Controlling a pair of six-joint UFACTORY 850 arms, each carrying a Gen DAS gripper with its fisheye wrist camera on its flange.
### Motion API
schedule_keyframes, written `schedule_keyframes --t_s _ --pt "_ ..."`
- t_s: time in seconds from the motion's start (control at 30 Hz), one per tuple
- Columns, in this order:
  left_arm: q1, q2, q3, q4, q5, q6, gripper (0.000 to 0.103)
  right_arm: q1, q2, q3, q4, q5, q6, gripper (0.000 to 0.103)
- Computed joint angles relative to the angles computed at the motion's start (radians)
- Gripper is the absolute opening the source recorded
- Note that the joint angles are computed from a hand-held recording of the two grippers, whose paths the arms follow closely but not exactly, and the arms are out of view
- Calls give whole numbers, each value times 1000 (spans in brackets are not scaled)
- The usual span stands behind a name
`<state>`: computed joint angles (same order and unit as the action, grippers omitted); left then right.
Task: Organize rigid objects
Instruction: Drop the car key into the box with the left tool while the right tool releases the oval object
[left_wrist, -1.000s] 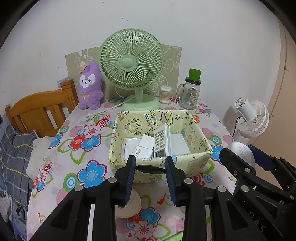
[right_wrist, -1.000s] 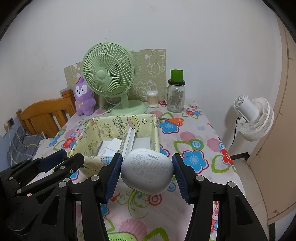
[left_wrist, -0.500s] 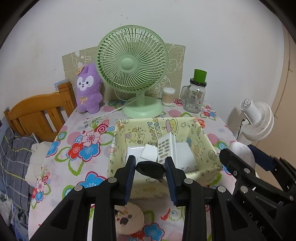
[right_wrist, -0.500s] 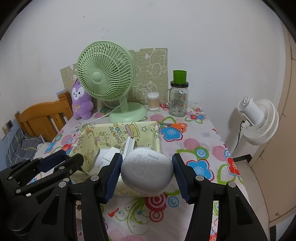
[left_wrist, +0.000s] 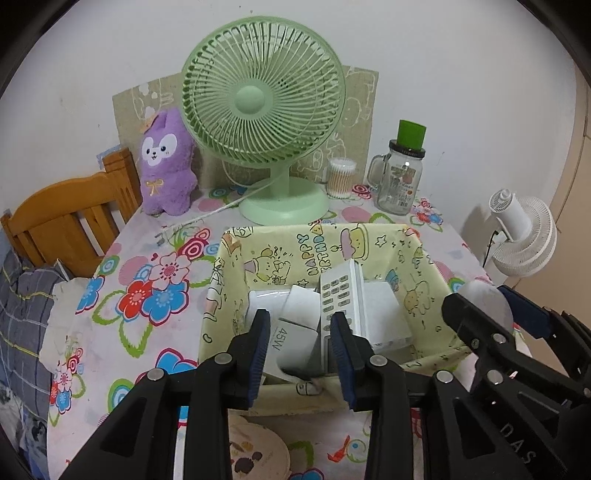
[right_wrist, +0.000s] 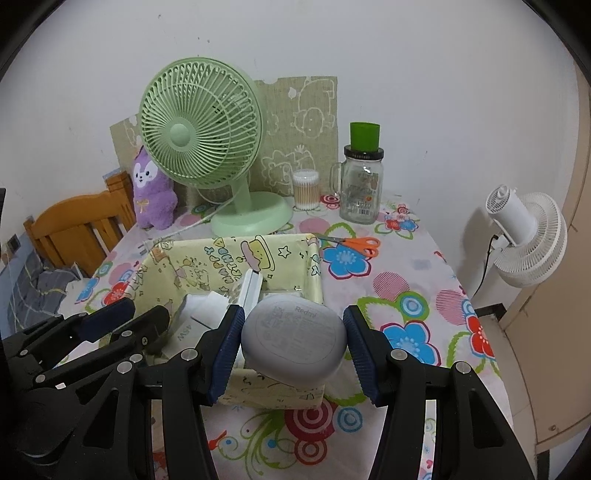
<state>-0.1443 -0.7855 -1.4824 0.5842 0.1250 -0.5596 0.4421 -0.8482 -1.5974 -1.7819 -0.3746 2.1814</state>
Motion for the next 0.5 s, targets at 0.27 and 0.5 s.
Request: schedule_keyframes --t_s 0.27,0.5 --pt "10 -33 -41 87 -37 -110 71 -10 -28 -36 40 7 -46 58" --pt "20 -25 -25 196 -8 -185 79 -12 -39 -54 53 3 -59 58"
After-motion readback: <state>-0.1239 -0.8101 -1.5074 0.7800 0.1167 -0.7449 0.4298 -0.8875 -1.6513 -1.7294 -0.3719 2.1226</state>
